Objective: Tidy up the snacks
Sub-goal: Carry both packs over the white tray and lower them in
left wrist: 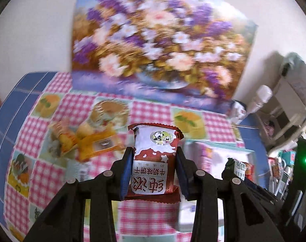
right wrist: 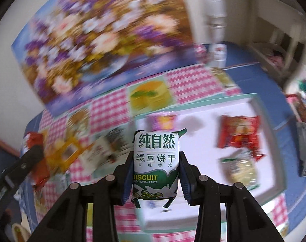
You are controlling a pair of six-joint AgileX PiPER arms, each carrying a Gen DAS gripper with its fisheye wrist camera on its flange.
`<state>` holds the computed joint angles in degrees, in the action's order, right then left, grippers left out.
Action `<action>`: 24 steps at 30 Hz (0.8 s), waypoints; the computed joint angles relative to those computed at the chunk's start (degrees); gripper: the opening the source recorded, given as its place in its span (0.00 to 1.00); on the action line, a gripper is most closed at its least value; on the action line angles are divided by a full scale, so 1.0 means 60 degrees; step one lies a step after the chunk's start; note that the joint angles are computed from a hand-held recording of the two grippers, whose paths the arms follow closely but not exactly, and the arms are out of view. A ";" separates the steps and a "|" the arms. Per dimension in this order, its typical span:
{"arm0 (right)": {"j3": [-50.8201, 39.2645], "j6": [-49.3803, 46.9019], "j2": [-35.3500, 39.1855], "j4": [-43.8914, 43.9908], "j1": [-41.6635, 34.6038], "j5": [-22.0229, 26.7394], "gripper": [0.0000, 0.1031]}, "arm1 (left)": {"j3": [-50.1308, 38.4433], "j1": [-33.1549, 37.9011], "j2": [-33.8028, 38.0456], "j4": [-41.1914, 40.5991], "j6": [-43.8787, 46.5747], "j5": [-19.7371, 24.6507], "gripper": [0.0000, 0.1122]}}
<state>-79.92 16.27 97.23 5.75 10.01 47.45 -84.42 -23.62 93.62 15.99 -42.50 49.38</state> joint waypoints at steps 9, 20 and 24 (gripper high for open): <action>0.0285 -0.0043 -0.0551 -0.0375 -0.1908 0.0116 0.41 | -0.1595 -0.1874 0.1397 0.0467 0.0096 0.0475 0.37; 0.0311 -0.0631 0.0104 0.0183 -0.3184 0.0256 0.42 | -0.3772 -0.2881 0.3510 0.0361 0.0798 0.1340 0.37; 0.0274 -0.0942 0.0692 0.0623 -0.3360 0.0407 0.42 | -0.4366 -0.2833 0.4145 0.0196 0.0927 0.1634 0.38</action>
<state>-78.28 10.62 101.38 9.49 -10.15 49.89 -110.62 -40.62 118.49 17.17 -36.94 59.18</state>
